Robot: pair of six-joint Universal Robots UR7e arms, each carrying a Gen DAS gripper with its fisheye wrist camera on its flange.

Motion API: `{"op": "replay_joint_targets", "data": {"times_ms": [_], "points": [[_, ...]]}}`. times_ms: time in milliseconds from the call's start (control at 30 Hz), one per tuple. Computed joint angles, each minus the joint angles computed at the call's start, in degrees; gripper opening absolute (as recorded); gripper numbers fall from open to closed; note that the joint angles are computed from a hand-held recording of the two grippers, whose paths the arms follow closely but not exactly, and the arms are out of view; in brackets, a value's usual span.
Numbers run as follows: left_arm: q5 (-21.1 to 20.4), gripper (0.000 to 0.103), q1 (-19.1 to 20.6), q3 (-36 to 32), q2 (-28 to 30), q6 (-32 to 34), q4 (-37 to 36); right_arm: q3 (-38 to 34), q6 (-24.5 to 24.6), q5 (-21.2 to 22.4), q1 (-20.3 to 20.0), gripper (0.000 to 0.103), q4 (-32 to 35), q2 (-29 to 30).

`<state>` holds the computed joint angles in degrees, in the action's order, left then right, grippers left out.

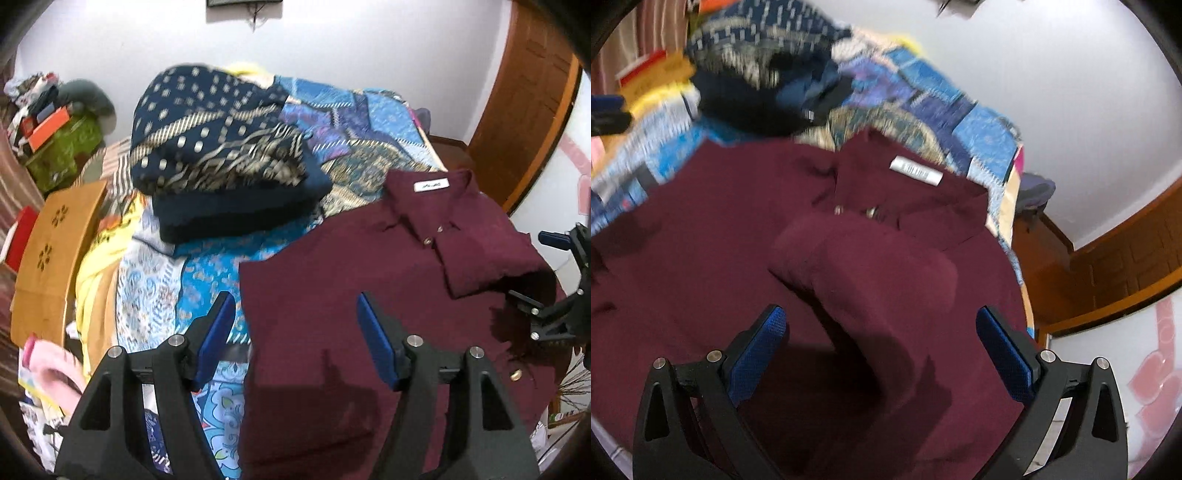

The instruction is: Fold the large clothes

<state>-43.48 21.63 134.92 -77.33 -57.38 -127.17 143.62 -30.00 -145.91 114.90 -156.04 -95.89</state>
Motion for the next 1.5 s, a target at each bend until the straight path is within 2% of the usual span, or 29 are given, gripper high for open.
{"op": "replay_joint_targets", "data": {"times_ms": [167, 233, 433, 500, 633, 733, 833, 1033, 1167, 1300, 1500], "points": [[-1.27, 0.067, 0.63, 1.25, 0.94, -0.38, -3.28, -1.12, 2.09, -1.47, -2.32, 0.101, -1.63, 2.47], [-1.28, 0.067, 0.69, 1.09, 1.74, 0.11, -3.94, -1.52, 3.61, -0.82, -2.84, 0.101, -2.67, 1.5], [-0.57, 0.067, -0.15, -0.41, 5.64, 2.27, -5.46, -0.98, 3.19, -2.26, -2.82, 0.101, -11.48, -2.55], [-0.79, 0.067, -0.4, -0.92, 6.9, 3.2, -6.3, -1.09, 5.91, -1.29, -3.64, 0.101, -9.24, -6.01], [-1.72, 0.067, -0.99, -1.88, 9.49, 5.17, -8.47, -0.94, 11.01, 2.68, -7.85, 0.101, -1.69, -14.49], [-1.85, 0.067, -1.48, -2.91, 11.54, 6.68, -8.81, 0.45, 12.33, 3.63, -10.23, 0.101, 0.43, -18.49], [-3.54, 0.067, -1.11, -3.37, 13.43, 8.46, -10.47, 1.86, 15.02, 6.57, -14.07, 0.101, 5.74, -24.23], [-11.67, 0.067, 2.8, -4.93, 19.46, 10.41, -11.7, 2.64, 16.77, 15.07, -23.14, 0.101, 13.01, -33.86], [-12.28, 0.068, 3.1, -3.8, 21.26, 9.47, -14.07, 2.48, 16.21, 19.44, -27.79, 0.101, 15.38, -38.01], [-13.0, 0.068, 3.66, -3.59, 20.8, 8.92, -14.57, 3.48, 15.4, 13.21, -26.33, 0.101, 10.28, -37.64], [-12.23, 0.069, 2.92, -4.77, 20.9, 7.21, -11.96, 2.17, 13.6, 12.63, -28.09, 0.101, 10.69, -41.58]]}}
